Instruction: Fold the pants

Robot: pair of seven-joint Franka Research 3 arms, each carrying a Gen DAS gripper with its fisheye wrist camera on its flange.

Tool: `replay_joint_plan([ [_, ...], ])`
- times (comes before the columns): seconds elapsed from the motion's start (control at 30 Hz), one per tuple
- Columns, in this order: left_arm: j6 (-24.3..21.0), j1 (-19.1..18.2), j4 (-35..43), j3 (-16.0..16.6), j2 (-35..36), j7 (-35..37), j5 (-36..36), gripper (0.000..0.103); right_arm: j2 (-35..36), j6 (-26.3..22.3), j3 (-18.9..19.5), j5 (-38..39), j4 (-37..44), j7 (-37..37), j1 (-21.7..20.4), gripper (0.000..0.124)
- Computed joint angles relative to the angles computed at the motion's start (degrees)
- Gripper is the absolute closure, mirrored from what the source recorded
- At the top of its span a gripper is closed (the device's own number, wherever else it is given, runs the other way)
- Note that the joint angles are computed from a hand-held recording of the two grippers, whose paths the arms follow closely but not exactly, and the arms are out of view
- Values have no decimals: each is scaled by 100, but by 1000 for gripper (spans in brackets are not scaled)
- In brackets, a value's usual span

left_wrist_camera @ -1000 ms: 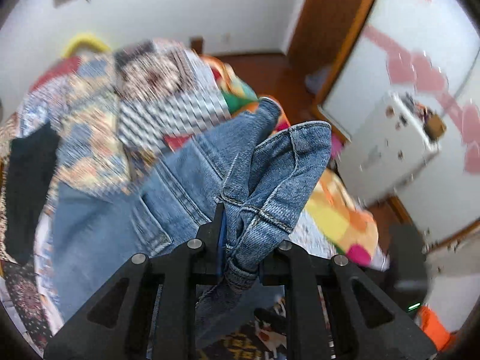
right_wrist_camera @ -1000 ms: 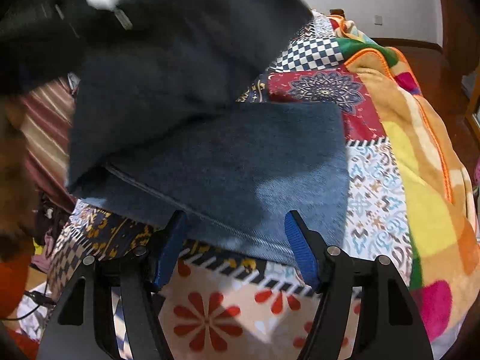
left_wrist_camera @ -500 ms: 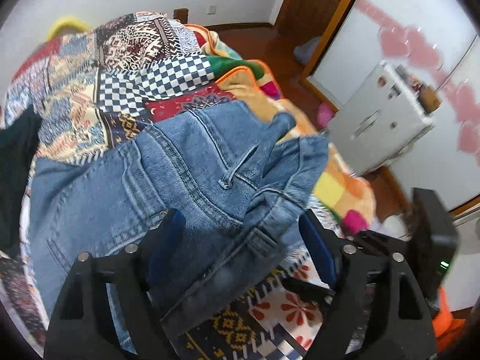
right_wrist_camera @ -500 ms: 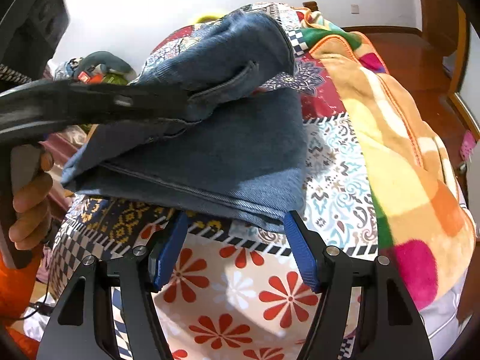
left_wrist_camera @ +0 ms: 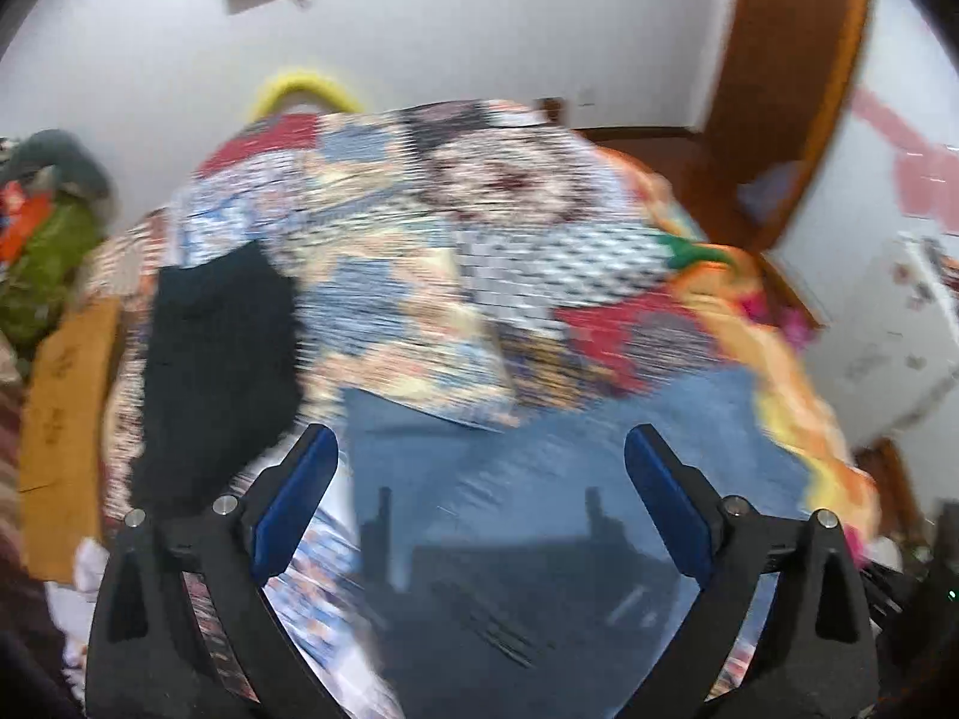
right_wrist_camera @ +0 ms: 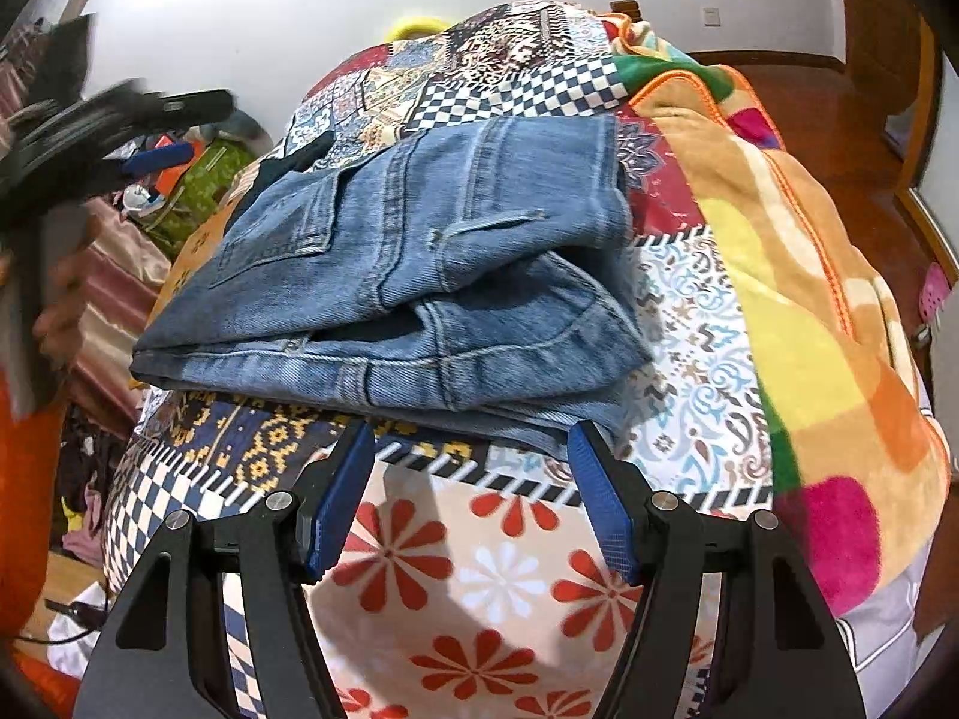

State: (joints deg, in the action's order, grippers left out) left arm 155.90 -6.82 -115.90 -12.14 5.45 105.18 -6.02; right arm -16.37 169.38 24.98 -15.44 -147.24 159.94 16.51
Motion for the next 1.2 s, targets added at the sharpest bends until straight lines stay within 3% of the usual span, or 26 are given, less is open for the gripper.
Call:
replay_joint_plan([
  [0.17, -270, -302, 1079, 481, 1131, -1376, 2110, 6, 337, -106, -168, -12, 265, -252, 122, 58],
  [0.3, -844, -523, 1780, 666, 1930, -1574, 3222, 6, 508, -291, -358, -69, 433, -257, 249, 58],
  [0.37, -643, -466, 1644, 656, 1976, -1514, 3485, 4, 547, -316, -522, 22, 470, -367, 370, 58],
  [0.4, -292, -303, 1437, 567, 1901, -1370, 3427, 4, 569, -304, -604, 104, 487, -455, 433, 58],
  [0.6, -217, 363, 1158, 198, 1781, -471, 2517, 0, 837, -549, -866, 103, 837, -868, 489, 58],
  [0.97, 732, 776, -1203, 667, 51, -811, 2609, 0, 1558, -378, -1390, -888, 1730, -464, 629, 58],
  [1.1, 855, 958, -1918, 671, -541, -395, 1886, 0, 1510, -295, -1445, -1171, 1789, -242, 791, 58],
  [1.2, 766, 877, -2338, 755, -952, -86, 1050, 0, 1393, -268, -1369, -1356, 1758, -62, 855, 58],
])
